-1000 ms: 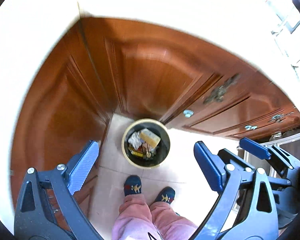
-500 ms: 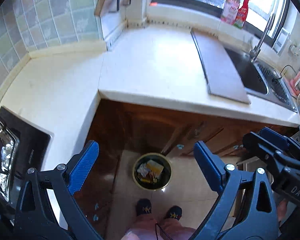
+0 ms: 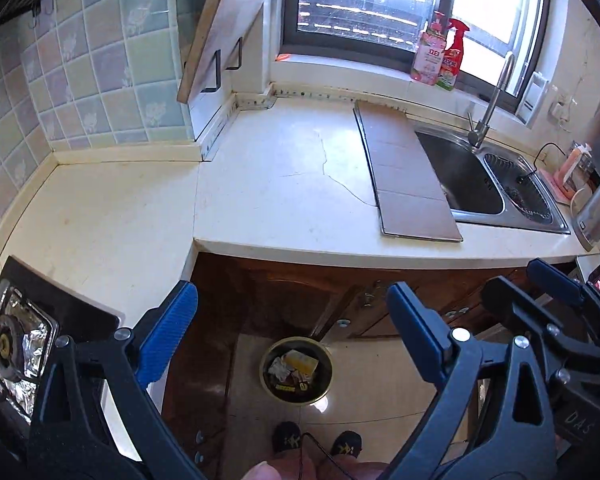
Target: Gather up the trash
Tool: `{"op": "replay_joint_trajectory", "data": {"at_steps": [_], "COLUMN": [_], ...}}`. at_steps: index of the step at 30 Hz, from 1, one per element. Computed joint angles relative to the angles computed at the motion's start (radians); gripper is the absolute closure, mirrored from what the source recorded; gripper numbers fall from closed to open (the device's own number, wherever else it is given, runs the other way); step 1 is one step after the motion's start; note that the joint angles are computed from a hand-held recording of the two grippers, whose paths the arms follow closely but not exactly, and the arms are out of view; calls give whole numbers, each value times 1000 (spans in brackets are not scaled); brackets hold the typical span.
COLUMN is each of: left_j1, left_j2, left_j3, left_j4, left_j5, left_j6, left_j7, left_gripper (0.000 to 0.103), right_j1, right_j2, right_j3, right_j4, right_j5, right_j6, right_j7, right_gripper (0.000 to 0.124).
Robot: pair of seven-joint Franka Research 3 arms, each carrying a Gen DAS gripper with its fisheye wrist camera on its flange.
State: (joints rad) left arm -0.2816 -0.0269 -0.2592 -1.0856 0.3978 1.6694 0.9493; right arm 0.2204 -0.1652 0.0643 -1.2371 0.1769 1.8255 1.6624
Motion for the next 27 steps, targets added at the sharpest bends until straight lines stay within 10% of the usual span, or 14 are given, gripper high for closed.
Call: {"op": "replay_joint_trajectory", "data": {"at_steps": [27], "left_j1": [-5], "left_j2": [-1], "left_j3": [-7], "left_j4": [6], "left_j5": [33], "left_j6": [20], "left_j7": [8], "left_gripper": [9], "right_j1": [5], "right_j2": [3], "right_j3": [15], "right_j4": [12], "right_j5": [-51], "right_j6": [35], "right_j7": [65], "right_gripper": [45]}}
